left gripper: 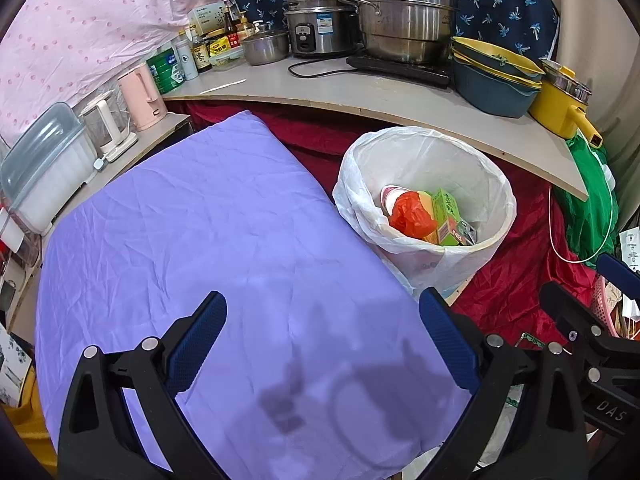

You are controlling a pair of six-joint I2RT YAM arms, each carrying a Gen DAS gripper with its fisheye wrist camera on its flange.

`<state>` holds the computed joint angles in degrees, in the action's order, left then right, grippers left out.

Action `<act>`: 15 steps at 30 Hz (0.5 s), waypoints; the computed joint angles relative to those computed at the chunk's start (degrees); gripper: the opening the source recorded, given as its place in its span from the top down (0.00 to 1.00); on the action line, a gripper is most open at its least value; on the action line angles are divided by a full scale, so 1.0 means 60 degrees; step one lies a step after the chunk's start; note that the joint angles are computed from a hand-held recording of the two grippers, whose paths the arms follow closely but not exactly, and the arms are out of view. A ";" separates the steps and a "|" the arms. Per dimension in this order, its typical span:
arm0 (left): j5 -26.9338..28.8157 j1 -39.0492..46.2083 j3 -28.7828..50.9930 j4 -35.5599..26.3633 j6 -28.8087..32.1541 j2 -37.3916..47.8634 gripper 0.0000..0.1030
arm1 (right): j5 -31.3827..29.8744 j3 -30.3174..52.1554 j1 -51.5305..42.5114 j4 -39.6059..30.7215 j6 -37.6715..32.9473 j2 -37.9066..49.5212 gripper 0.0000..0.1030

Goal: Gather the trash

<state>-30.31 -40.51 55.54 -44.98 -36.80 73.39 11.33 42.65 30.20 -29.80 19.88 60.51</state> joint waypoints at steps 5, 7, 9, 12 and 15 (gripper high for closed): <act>-0.0011 0.0024 -0.0002 0.0017 0.0025 -0.0010 0.10 | 0.0031 -0.0025 0.0019 -0.0043 0.0027 -0.0028 0.12; 0.0032 0.0037 0.0007 0.0019 0.0031 0.0017 0.10 | 0.0082 -0.0028 0.0061 -0.0086 0.0060 -0.0048 0.12; 0.0067 0.0049 0.0017 0.0027 0.0057 0.0035 0.10 | 0.0075 -0.0040 0.0042 -0.0070 0.0053 -0.0048 0.12; 0.0071 0.0033 0.0025 -0.0008 0.0033 0.0017 0.10 | 0.0063 -0.0061 0.0012 -0.0052 0.0031 -0.0072 0.12; 0.0042 0.0017 0.0013 0.0002 0.0018 0.0004 0.10 | 0.0046 -0.0074 -0.0003 -0.0057 0.0016 -0.0115 0.12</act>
<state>-30.05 -40.41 55.62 -44.97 -36.70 73.41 11.60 42.21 30.19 -30.14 19.97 59.82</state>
